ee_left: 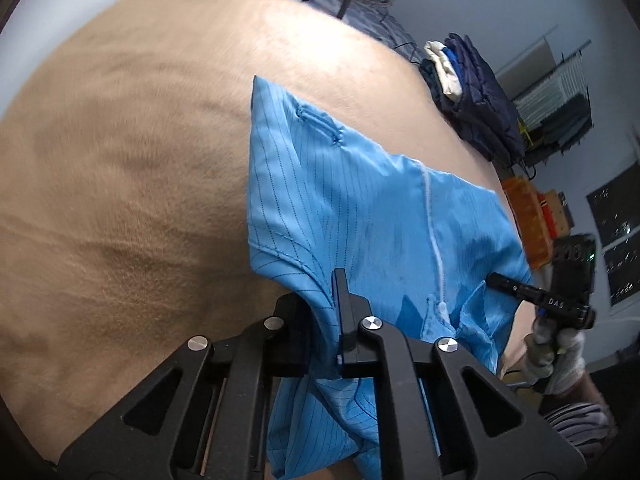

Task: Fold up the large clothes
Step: 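Grasp the folded blue jacket with both tools and lift it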

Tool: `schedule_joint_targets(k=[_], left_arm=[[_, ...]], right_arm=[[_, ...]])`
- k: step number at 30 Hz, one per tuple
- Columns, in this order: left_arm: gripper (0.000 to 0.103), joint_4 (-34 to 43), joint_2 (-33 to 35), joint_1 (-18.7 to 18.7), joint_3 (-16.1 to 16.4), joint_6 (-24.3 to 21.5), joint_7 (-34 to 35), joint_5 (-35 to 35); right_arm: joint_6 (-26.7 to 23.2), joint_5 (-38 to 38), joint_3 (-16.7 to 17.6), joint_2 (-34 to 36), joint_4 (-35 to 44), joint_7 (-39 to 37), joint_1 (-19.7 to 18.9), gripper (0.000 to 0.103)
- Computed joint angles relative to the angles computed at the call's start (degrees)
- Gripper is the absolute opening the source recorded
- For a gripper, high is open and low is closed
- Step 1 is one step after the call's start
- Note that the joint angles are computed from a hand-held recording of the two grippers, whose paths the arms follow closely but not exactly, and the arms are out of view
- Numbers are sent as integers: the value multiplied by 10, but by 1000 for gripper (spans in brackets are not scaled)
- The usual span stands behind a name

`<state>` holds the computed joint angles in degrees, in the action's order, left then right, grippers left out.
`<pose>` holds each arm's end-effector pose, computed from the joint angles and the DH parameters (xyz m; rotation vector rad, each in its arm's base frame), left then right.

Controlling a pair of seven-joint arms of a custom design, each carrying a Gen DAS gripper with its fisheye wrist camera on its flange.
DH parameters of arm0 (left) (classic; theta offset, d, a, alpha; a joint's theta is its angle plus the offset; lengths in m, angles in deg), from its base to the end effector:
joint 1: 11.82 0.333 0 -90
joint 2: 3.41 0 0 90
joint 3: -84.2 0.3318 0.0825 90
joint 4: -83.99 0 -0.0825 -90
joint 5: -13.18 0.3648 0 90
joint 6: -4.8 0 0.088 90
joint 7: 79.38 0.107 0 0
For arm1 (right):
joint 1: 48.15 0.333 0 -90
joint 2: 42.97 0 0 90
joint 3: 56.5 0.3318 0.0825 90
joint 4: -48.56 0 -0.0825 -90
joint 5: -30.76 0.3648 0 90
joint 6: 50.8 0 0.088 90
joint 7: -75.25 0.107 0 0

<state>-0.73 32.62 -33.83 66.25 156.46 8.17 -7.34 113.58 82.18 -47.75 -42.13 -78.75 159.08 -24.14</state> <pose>0.6114 -0.4274 0.4038 1.7032 -2.2496 0.9754 0.4833 0.2587 0.4522 -1.5861 1.7867 0.1511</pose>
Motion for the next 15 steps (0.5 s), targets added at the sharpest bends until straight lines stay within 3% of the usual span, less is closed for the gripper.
schedule_joint_targets(k=[3, 6, 10, 15], left_arm=[[5, -4, -14, -19, 15, 4, -6, 28], [5, -10, -27, -36, 25, 9, -10, 58], [4, 5, -30, -46, 23, 8, -7, 78], [4, 31, -20, -48, 12, 7, 6, 78]], right_arm=[[-15, -190, -4, -11, 6, 142, 1, 4], [-42, -318, -5, -15, 24, 225, 1, 3], [-82, -438, -4, -16, 62, 305, 2, 3], [-116, -506, -8, -32, 80, 339, 1, 2]])
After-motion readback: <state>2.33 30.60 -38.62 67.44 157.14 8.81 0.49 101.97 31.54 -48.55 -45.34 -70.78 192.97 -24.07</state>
